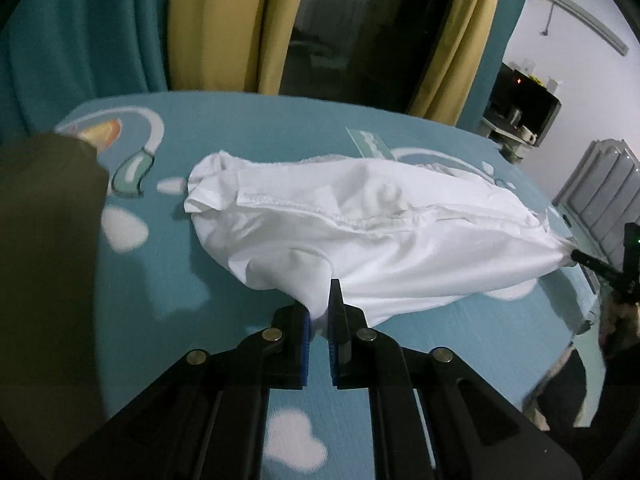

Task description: Fold large clothes

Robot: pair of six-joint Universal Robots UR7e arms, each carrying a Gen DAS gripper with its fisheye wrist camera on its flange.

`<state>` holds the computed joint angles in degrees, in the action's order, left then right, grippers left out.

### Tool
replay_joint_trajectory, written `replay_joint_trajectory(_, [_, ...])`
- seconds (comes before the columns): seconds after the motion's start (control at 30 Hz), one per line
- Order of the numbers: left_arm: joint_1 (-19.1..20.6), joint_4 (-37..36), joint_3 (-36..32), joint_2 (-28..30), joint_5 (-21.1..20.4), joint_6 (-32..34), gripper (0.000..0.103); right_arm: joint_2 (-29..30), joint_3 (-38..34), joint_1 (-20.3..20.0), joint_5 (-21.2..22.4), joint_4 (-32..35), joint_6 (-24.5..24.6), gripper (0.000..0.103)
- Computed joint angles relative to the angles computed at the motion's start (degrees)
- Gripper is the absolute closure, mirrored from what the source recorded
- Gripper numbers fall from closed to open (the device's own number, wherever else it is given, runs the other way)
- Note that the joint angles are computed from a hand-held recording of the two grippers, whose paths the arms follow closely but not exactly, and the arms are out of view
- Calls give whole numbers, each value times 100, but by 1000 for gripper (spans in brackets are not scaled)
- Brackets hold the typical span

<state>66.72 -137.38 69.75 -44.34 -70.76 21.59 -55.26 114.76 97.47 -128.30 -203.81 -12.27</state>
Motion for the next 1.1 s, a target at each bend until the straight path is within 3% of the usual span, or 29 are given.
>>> replay_joint_trajectory(0.2, [58, 187, 595, -387, 114, -73, 95, -10, 270, -38, -18, -191, 176, 98])
replay_joint_trajectory(0.33, [157, 849, 430, -304, 197, -477, 85, 9, 328, -132, 45, -226, 300, 97])
replay_joint_trajectory(0.37, [154, 849, 428, -303, 199, -513, 81, 2, 278, -162, 8, -37, 369, 95])
replay_joint_trajectory(0.43, [97, 687, 447, -306, 297, -430, 78, 41, 184, -130, -257, 146, 349, 81])
replay_joint_trajectory(0.63, [-173, -84, 659, -383, 520, 0, 58, 363, -182, 179, -990, -260, -481, 42])
replay_joint_trajectory(0.7, [-290, -472, 701, -326, 616, 282, 51, 514, -342, 277, -1046, -512, -903, 37])
replay_joint_trajectory(0.83, [-435, -696, 620, -175, 509, 687, 51, 868, -782, 396, -1001, -651, -1517, 36])
replay_joint_trajectory(1.0, [-490, -434, 514, -41, 141, 1005, 51, 1189, -1255, 392, -719, -137, -1732, 36])
replay_joint_trajectory(1.1, [-486, -268, 386, 145, 268, 1048, 51, 1294, -1397, 357, -625, 212, -1834, 36])
